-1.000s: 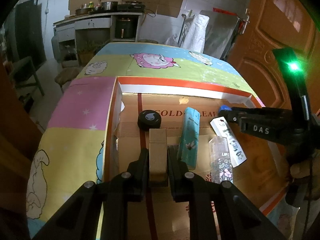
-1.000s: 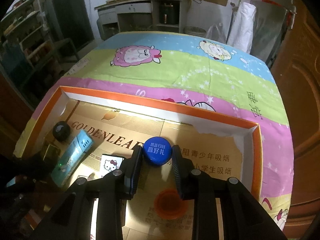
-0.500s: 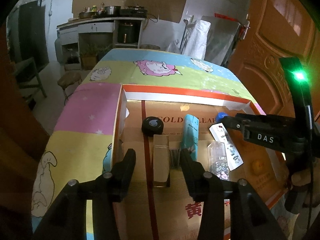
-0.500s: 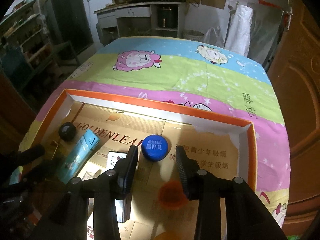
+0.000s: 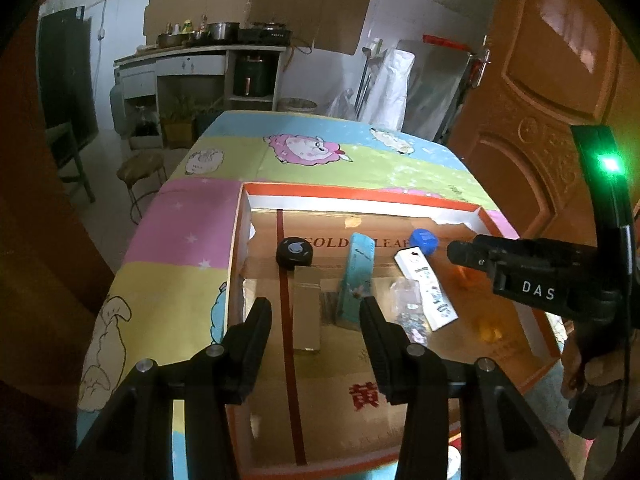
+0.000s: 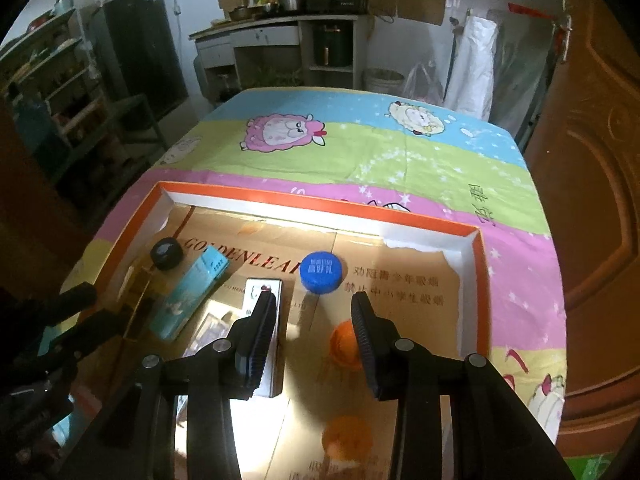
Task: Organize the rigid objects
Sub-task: 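Move both grippers back from the tray toward the red and white caps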
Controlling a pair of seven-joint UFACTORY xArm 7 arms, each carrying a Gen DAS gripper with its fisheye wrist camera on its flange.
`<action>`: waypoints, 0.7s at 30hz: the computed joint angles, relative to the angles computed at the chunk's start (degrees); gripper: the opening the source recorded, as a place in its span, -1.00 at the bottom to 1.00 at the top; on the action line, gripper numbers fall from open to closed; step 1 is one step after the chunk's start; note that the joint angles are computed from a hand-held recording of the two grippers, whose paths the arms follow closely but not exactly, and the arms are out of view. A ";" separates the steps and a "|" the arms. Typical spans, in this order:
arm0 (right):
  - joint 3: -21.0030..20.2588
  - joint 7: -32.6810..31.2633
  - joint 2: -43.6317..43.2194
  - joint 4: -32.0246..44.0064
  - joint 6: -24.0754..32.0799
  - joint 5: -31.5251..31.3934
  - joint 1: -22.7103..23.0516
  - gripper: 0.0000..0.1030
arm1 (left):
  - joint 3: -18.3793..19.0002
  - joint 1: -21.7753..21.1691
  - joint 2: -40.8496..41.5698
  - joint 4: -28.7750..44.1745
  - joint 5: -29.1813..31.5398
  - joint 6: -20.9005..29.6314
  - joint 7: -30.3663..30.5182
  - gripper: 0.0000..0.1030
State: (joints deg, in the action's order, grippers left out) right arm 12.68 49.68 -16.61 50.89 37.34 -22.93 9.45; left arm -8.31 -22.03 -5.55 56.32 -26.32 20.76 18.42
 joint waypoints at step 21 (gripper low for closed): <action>5.95 5.62 -16.69 -8.71 4.16 4.31 1.54 -0.22 | 2.96 -4.39 -13.04 -8.60 -1.55 1.99 0.80 -0.11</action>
